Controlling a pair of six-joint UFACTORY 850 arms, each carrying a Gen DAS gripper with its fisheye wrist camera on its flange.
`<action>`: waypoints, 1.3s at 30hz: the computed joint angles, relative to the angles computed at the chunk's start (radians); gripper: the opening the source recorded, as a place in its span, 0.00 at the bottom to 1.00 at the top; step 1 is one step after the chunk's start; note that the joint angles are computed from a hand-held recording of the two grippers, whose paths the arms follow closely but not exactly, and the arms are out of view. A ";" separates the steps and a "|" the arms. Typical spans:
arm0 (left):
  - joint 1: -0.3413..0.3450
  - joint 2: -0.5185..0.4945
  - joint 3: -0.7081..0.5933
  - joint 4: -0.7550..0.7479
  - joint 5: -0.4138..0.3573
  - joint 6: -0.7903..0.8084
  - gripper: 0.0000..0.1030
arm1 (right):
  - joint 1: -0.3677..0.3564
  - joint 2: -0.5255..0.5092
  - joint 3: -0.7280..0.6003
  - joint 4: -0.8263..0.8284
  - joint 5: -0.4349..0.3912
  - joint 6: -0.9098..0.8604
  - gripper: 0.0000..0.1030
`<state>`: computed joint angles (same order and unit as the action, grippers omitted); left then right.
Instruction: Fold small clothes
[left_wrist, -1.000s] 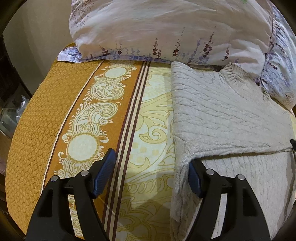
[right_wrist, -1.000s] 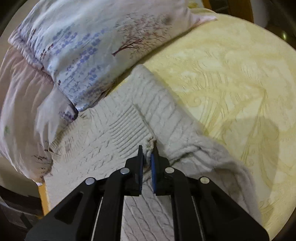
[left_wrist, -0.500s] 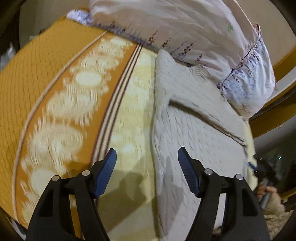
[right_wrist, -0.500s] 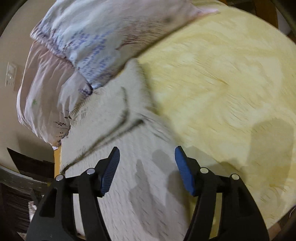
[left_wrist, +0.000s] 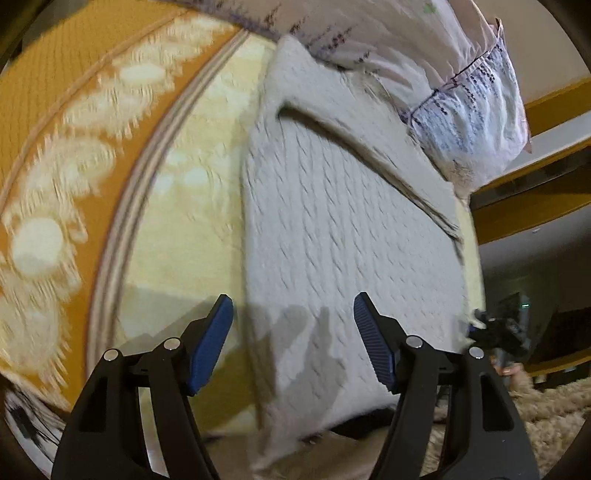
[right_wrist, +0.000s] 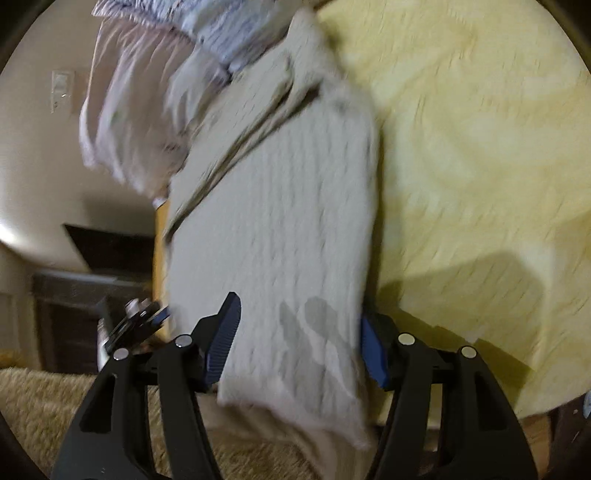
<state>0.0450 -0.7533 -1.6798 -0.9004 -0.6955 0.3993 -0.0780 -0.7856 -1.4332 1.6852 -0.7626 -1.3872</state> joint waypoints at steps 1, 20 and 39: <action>-0.001 0.007 0.011 -0.005 -0.011 -0.002 0.65 | -0.001 -0.005 0.002 -0.016 -0.016 0.010 0.49; -0.027 0.042 0.063 0.126 -0.107 -0.173 0.10 | 0.038 -0.063 -0.066 -0.242 -0.151 0.151 0.38; -0.008 0.000 -0.111 0.011 0.034 -0.011 0.06 | 0.055 0.061 -0.011 0.210 -0.017 -0.343 0.06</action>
<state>0.0371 -0.7529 -1.7913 -0.8898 -0.6616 0.3887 -0.0227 -0.7247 -1.4440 1.8955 -0.7793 -1.7304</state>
